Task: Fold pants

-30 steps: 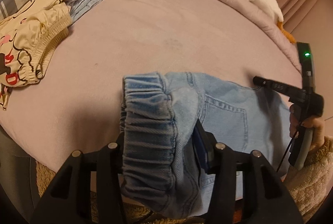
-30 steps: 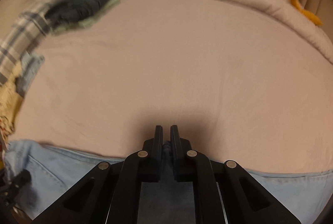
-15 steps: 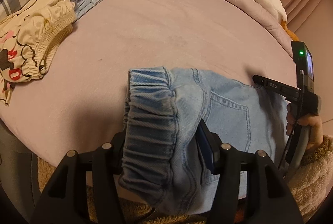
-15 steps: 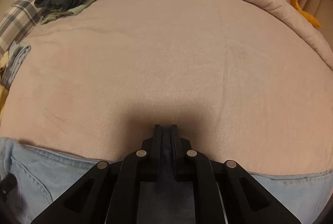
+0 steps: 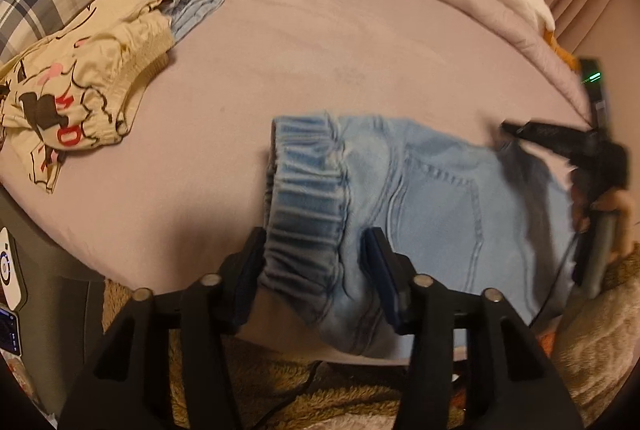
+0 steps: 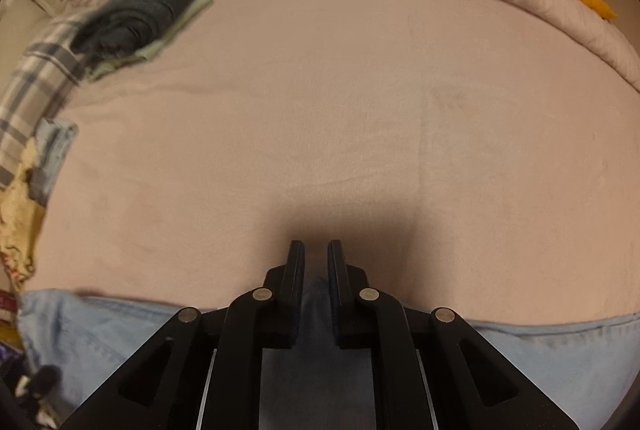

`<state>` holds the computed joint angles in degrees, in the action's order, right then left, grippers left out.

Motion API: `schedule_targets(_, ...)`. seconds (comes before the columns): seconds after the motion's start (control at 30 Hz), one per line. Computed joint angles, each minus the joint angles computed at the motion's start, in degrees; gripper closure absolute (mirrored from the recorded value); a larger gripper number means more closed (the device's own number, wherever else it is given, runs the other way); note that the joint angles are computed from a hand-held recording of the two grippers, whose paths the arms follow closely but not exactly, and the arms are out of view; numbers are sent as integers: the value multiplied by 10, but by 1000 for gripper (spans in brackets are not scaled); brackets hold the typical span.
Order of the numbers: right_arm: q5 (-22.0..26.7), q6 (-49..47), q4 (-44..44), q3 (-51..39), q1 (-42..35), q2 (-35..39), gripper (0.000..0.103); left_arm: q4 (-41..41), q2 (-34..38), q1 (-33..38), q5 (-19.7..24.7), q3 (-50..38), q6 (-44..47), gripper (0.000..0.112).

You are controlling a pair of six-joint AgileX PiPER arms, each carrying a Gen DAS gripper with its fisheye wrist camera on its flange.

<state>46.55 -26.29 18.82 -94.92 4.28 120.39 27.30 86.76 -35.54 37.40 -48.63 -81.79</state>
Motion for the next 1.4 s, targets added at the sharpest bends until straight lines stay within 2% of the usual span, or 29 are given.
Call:
schedule_targets(0.07,-35,-20,10,46,-5,-42,76,12,1,-5,-4,8,-17,63)
schedule_targets(0.1,-46,-28,13,63,-8,-59,74,15,1,-6,-4,9,-19,63)
schedule_targets(0.2,-51,-58,35,107,-22,-100,74,12,9,-6,-4,8,-12,62)
schedule_targets(0.33,-37,-86,51,125,-39,-104,74,7,28,-3,-5,3,-2,58)
schedule_targets(0.5,-44,-43,-12,121,-17,-58,74,20,39,0,-24,11,-8,53)
schedule_targets(0.57,-59,-48,-6,126,-16,-53,74,16,40,6,-33,15,-2,52)
schedule_targets(0.7,-55,-41,-4,113,-14,-42,74,17,45,7,-36,15,-9,49)
schedule_targets(0.87,-56,-57,29,111,-23,-37,76,18,53,-5,-3,-6,-25,48)
schedule_targets(1.03,-36,-109,112,121,-62,-45,75,5,51,-28,77,-57,-9,49)
schedule_targets(1.1,-34,-117,130,128,-82,-52,69,19,52,-43,116,-82,-9,47)
schedule_targets(1.17,-53,-122,143,150,-105,-70,56,28,52,-50,136,-100,-7,42)
schedule_targets(1.23,-60,-131,157,162,-140,-85,54,36,55,-55,157,-128,2,35)
schedule_targets(1.33,-60,-129,166,174,-198,-102,52,54,75,-64,190,-180,22,32)
schedule_targets(1.4,-65,-120,166,177,-231,-108,50,69,83,-68,192,-210,41,32)
